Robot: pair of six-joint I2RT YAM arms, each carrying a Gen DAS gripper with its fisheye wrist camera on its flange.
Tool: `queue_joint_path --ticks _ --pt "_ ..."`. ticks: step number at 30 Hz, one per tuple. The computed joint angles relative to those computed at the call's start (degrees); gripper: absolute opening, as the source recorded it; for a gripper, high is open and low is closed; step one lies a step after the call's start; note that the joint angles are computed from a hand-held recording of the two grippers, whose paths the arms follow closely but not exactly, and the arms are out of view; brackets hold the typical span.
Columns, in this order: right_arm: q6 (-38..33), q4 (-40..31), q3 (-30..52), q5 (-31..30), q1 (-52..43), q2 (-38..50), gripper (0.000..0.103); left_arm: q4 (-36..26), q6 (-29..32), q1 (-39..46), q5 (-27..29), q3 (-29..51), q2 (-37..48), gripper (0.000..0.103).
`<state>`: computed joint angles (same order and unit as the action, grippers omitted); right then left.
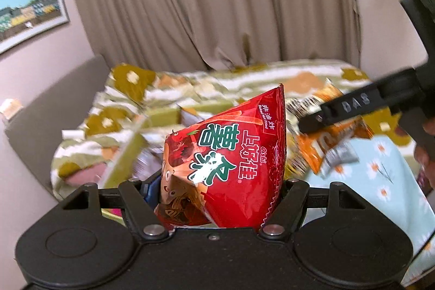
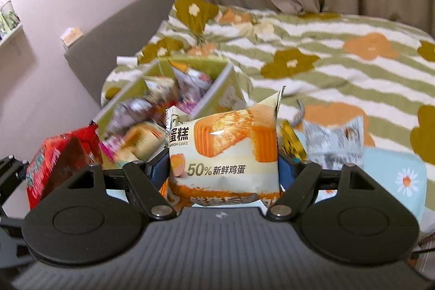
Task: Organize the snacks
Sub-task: 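Carry both bags into the box and open both tools to drop them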
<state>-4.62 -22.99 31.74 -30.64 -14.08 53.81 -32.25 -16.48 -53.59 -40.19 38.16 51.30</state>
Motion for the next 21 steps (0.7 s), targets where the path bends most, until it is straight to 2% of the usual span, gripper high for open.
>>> queue_joint_path --ticks 4,9,13,15,17,21 --pt "7.65 0.65 1.41 6.8 8.7 -4.06 0.092 1.82 9.71 9.73 5.3 0.08 -5.89 0.075" --pt "17.94 3.02 3.24 19.24 22.74 -5.17 0.092 5.95 23.63 31.29 23.1 0.9 -7.77 0.075" --pt "25.54 6.73 5.78 28.91 32.43 0.06 0.092 9.4 31.84 47.0 38.73 3.75 -1.92 0.075" --pt "28.88 8.66 7.62 32.79 36.02 3.95 0.092 10.64 35.16 52.63 44.71 6.09 2.67 0.075" --pt "32.03 10.17 9.8 36.58 39.16 7.9 0.092 12.55 37.49 56.45 49.39 8.5 7.93 0.075" --pt "36.89 11.87 14.65 41.79 42.85 15.76 0.092 15.3 41.11 60.29 55.35 13.9 18.59 0.076"
